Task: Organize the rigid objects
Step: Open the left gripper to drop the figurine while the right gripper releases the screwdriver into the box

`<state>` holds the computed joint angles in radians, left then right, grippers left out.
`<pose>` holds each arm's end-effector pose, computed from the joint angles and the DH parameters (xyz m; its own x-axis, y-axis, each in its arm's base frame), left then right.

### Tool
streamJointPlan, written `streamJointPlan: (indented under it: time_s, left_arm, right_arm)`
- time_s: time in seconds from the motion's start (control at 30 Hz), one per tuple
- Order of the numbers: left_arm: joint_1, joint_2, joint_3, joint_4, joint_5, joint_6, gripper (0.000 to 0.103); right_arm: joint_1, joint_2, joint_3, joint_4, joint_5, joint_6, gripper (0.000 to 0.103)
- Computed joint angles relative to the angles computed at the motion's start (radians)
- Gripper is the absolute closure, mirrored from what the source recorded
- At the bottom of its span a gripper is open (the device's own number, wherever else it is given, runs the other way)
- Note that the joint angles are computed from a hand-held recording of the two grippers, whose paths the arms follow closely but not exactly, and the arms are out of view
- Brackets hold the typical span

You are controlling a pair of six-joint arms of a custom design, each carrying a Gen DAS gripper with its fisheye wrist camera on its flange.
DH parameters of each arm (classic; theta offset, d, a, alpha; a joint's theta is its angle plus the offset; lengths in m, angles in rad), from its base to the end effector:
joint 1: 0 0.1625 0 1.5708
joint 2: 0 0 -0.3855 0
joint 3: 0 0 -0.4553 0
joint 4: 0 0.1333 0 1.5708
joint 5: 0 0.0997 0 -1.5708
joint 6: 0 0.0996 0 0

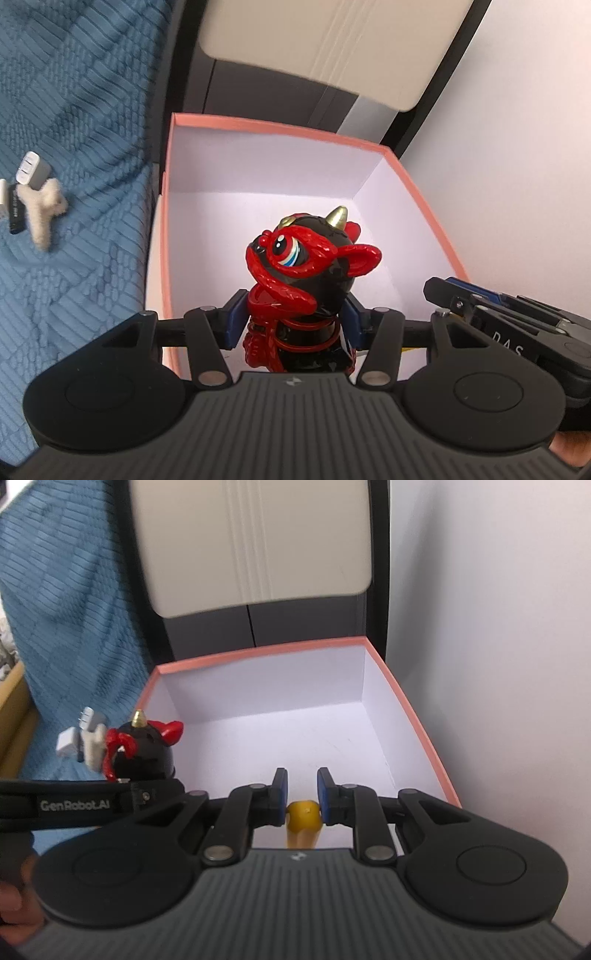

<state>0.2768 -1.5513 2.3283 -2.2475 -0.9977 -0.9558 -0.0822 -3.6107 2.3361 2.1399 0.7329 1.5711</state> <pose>-0.3557 -0.2958 0.1354 -0.8841 0.2528 -0.3931 0.4073 0.8292 -0.3829 0.2258 -0.2266 0.3083 -0.7588 0.0627 0.6482 -0.4251 0.7063 -0.5660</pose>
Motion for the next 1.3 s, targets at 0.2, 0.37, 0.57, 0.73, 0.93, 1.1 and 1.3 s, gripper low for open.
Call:
streamJointPlan:
  time_s: [0.2, 0.37, 0.57, 0.73, 0.93, 1.1, 1.3]
  left_arm:
    - [0.044, 0.071, -0.016, -0.046, -0.010, 0.030, 0.044]
    - [0.036, 0.095, -0.016, -0.057, 0.007, 0.074, 0.041]
    - [0.040, 0.075, -0.016, -0.038, -0.008, 0.062, 0.034]
    - [0.008, -0.006, 0.014, -0.010, 0.003, 0.023, 0.032]
    - [-0.046, -0.090, 0.018, 0.062, 0.032, -0.010, 0.032]
    - [-0.108, -0.178, 0.021, 0.151, 0.065, -0.060, 0.032]
    - [-0.207, -0.303, 0.025, 0.305, 0.106, -0.141, 0.032]
  right_arm:
    - [-0.039, -0.008, 0.037, 0.005, -0.039, -0.065, 0.081]
    - [-0.064, -0.003, 0.037, 0.030, -0.048, -0.099, 0.081]
    - [-0.073, 0.009, 0.019, 0.025, -0.020, -0.065, 0.059]
    - [-0.023, 0.029, -0.004, -0.034, 0.005, 0.023, 0.048]
    - [0.054, 0.052, -0.040, -0.081, 0.033, 0.107, 0.037]
    - [0.121, 0.065, -0.075, -0.099, 0.049, 0.173, 0.031]
    - [0.208, 0.063, -0.121, -0.096, 0.074, 0.237, 0.031]
